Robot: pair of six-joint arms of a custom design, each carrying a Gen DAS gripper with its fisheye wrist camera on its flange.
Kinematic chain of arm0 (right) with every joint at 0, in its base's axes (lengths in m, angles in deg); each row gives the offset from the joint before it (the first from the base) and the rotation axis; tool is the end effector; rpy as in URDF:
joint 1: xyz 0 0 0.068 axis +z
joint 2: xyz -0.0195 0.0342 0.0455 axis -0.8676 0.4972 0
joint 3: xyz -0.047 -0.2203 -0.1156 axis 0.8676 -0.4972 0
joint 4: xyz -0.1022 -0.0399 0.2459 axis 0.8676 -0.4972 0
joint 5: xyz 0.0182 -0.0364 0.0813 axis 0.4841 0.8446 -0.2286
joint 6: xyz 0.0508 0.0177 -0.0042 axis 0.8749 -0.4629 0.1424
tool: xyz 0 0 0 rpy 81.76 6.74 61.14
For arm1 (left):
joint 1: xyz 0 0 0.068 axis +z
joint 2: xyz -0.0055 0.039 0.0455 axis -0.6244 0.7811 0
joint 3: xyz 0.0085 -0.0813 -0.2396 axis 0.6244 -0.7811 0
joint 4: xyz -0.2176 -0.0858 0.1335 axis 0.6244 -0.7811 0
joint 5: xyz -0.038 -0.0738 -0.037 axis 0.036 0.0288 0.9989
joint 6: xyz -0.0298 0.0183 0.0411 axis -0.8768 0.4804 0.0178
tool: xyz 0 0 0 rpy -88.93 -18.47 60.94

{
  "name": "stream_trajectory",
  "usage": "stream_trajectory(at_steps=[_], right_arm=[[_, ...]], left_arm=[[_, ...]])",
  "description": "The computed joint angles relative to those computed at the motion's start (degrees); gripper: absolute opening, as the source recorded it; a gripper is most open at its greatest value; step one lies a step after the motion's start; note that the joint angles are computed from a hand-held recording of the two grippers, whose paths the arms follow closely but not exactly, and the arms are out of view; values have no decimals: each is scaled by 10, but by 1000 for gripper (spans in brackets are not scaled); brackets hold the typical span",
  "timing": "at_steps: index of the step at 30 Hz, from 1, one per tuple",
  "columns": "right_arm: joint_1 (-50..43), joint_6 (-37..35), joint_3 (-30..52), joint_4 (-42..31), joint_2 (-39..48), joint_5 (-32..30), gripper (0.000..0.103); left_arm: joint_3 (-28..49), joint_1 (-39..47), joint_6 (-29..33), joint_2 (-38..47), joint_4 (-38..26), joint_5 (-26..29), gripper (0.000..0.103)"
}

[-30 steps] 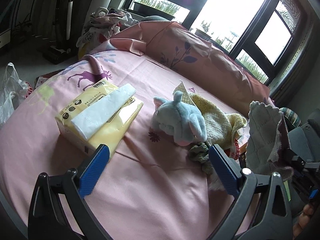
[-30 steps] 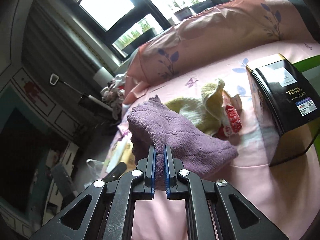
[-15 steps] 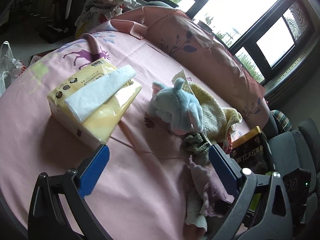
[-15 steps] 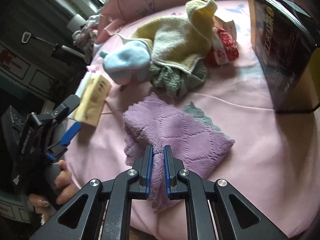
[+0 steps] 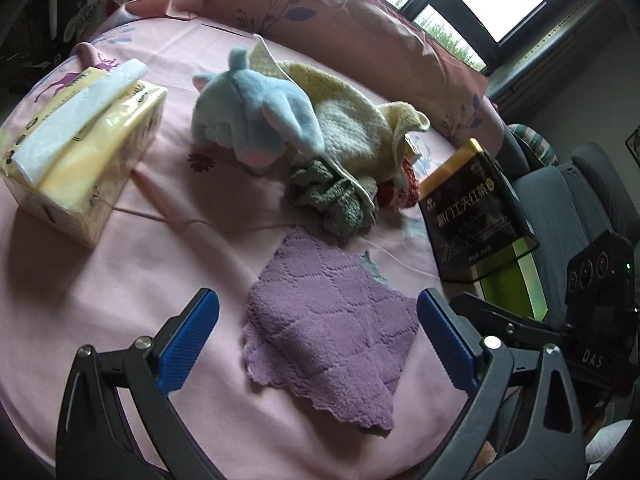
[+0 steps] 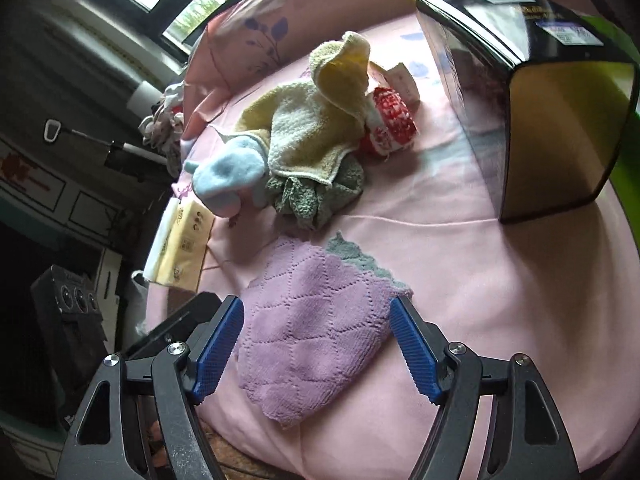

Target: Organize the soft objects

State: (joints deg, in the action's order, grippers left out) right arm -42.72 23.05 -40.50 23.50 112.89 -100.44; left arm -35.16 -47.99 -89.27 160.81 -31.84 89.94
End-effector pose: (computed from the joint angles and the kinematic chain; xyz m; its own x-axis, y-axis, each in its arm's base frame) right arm 0.2332 0.0855 0.0883 -0.8950 0.2083 -0.3945 -0.0311 0.8529 0.5211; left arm 0.2239 -0.0507 0.0820 -0.8492 -0.1829 -0.4953 0.1049 0.8609 -0.4978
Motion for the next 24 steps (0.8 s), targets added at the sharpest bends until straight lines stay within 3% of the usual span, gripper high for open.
stream_trajectory(at_steps=[3, 6, 8, 13, 18, 23, 24], right_arm=[[3, 2, 5, 6, 21, 14, 76], [-9, -1, 18, 10, 54, -10, 76], [-18, -4, 27, 11, 74, -26, 76], [-29, 10, 34, 24, 112, -17, 76], [-16, 8, 38, 63, 137, -61, 75], [17, 6, 62, 68, 172, -53, 48], [19, 11, 63, 75, 176, -56, 47]], left_arm=[[-9, -24, 4, 0, 3, -2, 98], [9, -54, -1, 30, -10, -22, 96], [18, -71, -9, 49, -11, -40, 87], [18, -100, -17, 69, -2, -61, 81], [24, -138, -37, 84, 6, -102, 67], [19, -130, -54, 96, 38, -77, 62], [18, -129, -52, 97, 41, -72, 60]])
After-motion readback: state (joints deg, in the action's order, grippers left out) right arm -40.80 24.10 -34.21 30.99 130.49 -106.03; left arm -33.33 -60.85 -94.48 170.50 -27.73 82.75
